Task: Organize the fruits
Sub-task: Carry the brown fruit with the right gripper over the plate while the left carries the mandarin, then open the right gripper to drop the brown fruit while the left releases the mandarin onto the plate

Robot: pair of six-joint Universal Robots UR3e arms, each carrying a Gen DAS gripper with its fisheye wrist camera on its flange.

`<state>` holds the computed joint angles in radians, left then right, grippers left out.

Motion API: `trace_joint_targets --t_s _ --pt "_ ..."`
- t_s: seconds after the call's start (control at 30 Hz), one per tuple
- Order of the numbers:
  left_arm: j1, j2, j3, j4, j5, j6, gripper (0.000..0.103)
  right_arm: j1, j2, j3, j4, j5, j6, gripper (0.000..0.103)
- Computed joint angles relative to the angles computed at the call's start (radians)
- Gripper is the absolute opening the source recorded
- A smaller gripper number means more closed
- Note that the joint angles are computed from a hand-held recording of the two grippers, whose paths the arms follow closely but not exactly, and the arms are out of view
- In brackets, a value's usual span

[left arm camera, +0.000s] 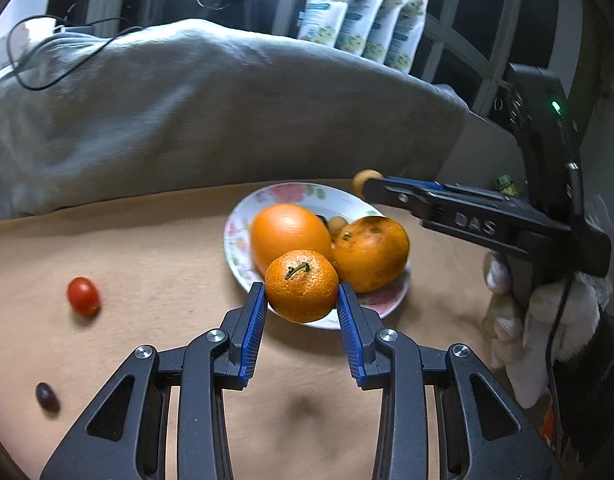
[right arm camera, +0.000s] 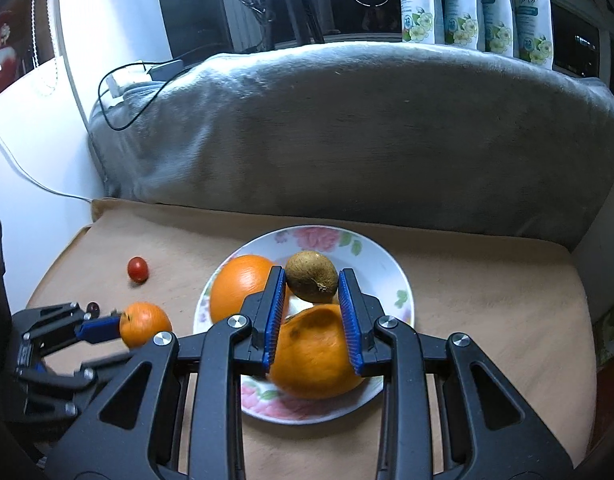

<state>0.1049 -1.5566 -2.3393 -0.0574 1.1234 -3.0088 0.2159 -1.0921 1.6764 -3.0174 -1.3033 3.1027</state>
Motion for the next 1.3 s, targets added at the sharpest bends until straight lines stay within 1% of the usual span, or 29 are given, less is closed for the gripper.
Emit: trace_joint_targets --t_s 0.23,0.37,0.6,0.9,1.1,1.13,1.17,1.2,1.23,1.3 --pt "-0.066 -0.088 0.053 0.019 0.029 -0.012 0.034 0.0 0.054 -0.095 0.067 0.012 -0.017 0.029" --pt "-0.081 -0.125 0.086 0.02 0.041 -0.009 0.034 0.003 0.081 -0.139 0.099 0.015 -0.026 0.029" --pt "-0.092 -0.174 0.146 0.037 0.056 -0.022 0.034 -0.01 0.103 -0.169 0.128 0.028 -0.029 0.029" --pt "-0.14 -0.275 0.311 0.015 0.1 -0.049 0.034 -0.032 0.12 -0.195 0.154 0.054 -0.025 0.029" --pt "-0.143 -0.299 0.339 0.022 0.111 -0.057 0.034 -0.059 0.12 -0.19 0.166 0.086 -0.016 0.029" --pt "-0.143 -0.306 0.35 0.02 0.112 -0.059 0.034 -0.064 0.119 -0.184 0.16 0.092 -0.012 0.03" --pt "-0.148 -0.322 0.379 0.009 0.118 -0.063 0.034 -0.071 0.117 -0.175 0.149 0.099 -0.006 0.039" --pt "-0.147 -0.326 0.384 0.01 0.12 -0.065 0.034 -0.077 0.114 -0.167 0.137 0.105 0.0 0.051" --pt "-0.146 -0.333 0.395 0.007 0.12 -0.069 0.035 -0.085 0.109 -0.154 0.12 0.114 0.008 0.056" --pt "-0.146 -0.339 0.402 0.007 0.119 -0.075 0.035 -0.095 0.1 -0.136 0.103 0.124 0.02 0.057"
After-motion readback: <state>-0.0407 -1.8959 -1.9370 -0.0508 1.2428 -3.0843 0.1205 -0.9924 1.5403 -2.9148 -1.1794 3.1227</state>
